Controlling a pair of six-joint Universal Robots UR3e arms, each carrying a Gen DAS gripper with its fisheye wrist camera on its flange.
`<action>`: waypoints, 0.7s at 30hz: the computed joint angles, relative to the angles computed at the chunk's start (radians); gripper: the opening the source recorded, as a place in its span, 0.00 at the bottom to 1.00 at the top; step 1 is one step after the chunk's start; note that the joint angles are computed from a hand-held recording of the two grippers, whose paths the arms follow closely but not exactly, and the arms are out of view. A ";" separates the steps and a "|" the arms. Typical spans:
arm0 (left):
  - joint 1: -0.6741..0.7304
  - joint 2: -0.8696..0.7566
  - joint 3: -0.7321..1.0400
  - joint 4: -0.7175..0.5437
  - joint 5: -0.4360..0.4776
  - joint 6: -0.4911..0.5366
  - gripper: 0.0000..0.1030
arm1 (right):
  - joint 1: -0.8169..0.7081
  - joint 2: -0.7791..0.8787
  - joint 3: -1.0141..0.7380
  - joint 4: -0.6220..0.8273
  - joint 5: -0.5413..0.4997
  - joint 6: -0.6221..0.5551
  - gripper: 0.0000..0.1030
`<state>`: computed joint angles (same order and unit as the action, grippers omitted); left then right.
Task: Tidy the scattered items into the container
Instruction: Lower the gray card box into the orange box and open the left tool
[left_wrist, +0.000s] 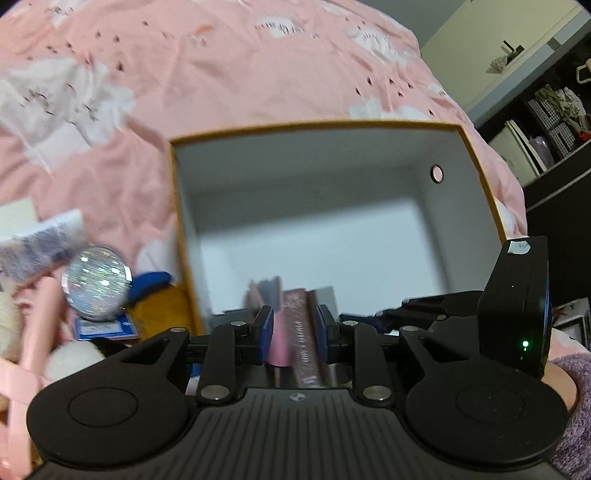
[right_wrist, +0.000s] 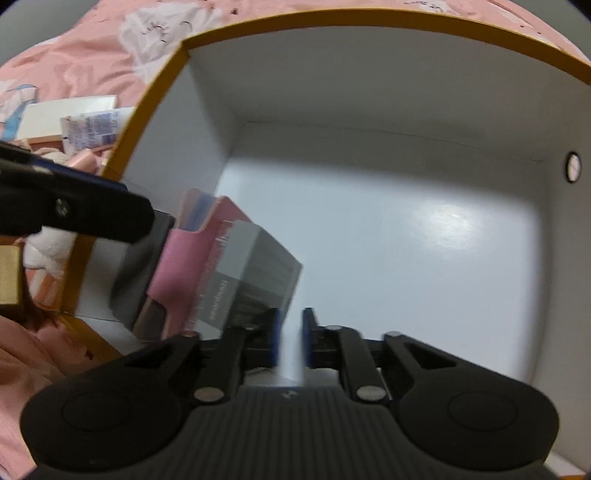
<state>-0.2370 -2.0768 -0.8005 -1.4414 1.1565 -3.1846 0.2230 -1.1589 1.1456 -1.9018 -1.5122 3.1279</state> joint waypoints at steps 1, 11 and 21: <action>0.007 0.014 -0.020 0.009 -0.003 0.000 0.27 | -0.005 0.001 -0.002 0.004 0.013 0.002 0.03; -0.006 0.124 -0.200 0.129 0.090 0.039 0.31 | 0.006 -0.031 0.037 -0.033 -0.009 0.002 0.12; -0.029 0.217 -0.340 0.225 0.178 0.071 0.35 | 0.110 -0.109 0.100 -0.156 -0.239 0.074 0.38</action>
